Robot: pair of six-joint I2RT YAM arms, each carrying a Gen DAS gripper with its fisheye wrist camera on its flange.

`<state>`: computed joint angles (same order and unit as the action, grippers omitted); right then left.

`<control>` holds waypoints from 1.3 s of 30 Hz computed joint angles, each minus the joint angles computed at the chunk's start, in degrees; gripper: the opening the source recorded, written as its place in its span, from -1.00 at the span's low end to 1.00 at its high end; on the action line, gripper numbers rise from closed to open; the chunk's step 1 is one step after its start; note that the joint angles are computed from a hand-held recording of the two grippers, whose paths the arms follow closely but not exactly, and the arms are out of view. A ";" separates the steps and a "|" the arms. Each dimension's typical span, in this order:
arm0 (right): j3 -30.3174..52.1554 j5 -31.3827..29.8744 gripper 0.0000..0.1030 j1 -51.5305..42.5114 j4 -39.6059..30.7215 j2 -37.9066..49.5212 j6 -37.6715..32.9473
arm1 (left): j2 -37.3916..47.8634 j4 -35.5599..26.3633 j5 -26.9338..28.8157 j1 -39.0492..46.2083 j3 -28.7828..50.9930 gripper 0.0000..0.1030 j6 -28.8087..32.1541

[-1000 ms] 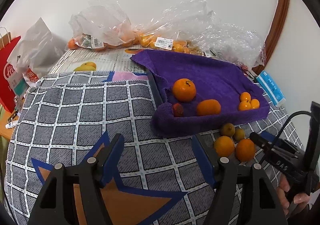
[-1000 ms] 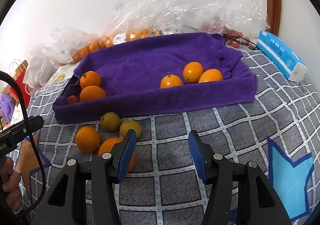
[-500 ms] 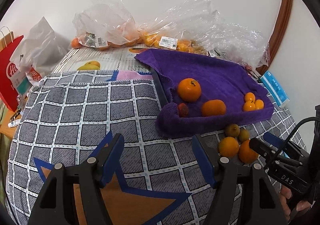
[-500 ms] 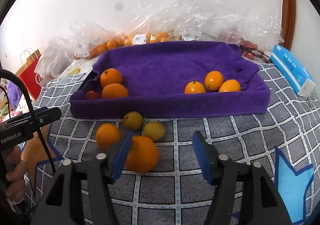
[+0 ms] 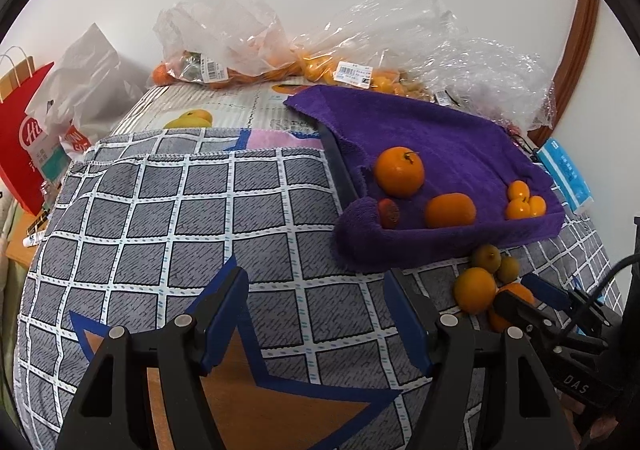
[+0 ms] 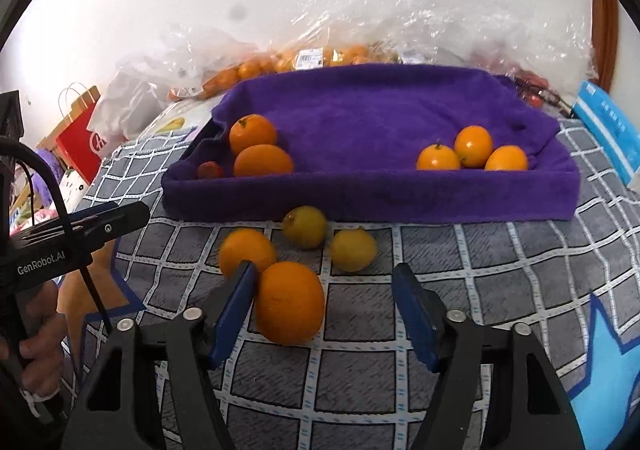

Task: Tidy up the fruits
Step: 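Grasp another large orange with the right gripper, then lift the held orange with the right gripper while the left tool moves toward the fruit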

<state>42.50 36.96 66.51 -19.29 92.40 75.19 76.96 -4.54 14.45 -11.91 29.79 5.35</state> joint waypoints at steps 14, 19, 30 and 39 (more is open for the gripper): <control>-0.93 1.21 -0.36 2.69 -1.18 -2.71 0.23 | -0.65 -1.71 -3.26 -0.67 -0.34 0.31 -0.91; 0.36 -2.11 -0.30 1.05 0.92 0.35 -3.47 | -2.69 -3.32 -3.17 -0.09 -0.73 0.31 -0.81; 1.42 2.81 -0.38 4.14 -5.16 -1.77 0.93 | -2.73 -5.04 -1.13 2.63 -0.90 0.31 -0.98; -0.31 6.29 -0.38 5.99 -11.35 -4.80 8.11 | -1.40 0.31 -0.29 3.27 -4.69 0.28 -1.92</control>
